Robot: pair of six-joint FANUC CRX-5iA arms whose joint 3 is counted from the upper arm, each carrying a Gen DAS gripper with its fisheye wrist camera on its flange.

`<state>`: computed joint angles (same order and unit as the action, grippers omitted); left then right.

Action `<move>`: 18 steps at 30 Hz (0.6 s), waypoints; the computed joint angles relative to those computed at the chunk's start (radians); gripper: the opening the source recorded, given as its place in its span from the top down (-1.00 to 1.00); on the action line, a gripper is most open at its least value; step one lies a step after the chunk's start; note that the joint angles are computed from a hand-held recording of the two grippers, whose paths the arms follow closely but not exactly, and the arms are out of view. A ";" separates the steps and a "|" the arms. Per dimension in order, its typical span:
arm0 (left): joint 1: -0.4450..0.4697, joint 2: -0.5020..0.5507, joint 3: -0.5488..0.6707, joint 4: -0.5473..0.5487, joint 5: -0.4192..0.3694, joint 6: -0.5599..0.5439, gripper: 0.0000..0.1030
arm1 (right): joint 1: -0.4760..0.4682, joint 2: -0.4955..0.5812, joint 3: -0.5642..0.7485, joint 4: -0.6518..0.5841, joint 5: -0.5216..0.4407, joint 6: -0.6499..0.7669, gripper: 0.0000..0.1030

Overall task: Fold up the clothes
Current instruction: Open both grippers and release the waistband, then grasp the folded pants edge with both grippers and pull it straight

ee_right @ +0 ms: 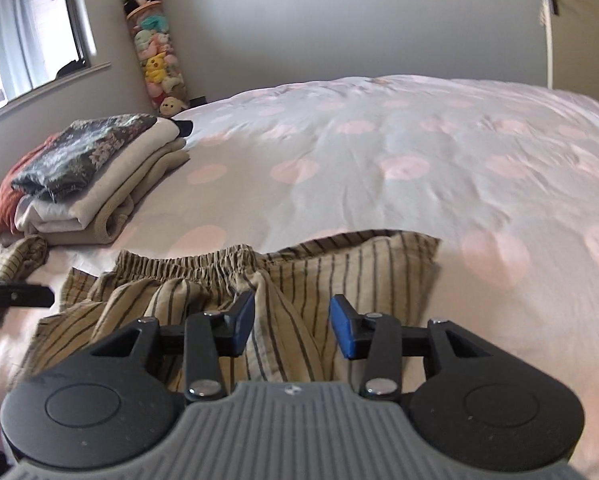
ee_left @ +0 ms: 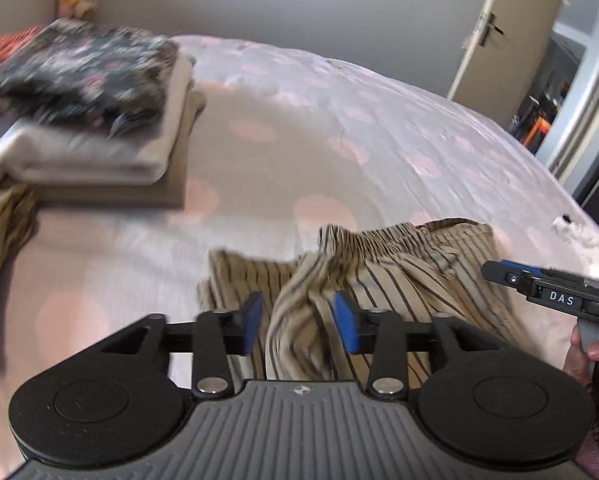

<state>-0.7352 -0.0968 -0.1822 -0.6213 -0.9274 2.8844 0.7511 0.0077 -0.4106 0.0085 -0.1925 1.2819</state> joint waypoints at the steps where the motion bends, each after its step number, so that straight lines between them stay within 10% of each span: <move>1: -0.007 -0.010 -0.005 0.008 -0.001 0.022 0.16 | -0.007 -0.018 0.007 -0.058 -0.031 0.038 -0.03; 12: -0.031 -0.011 -0.012 0.198 -0.047 0.066 0.02 | -0.093 -0.099 0.081 -0.333 -0.391 0.133 -0.19; 18: -0.013 0.122 0.099 0.287 -0.208 -0.090 0.06 | -0.024 -0.083 0.074 -0.231 -0.436 0.151 -0.19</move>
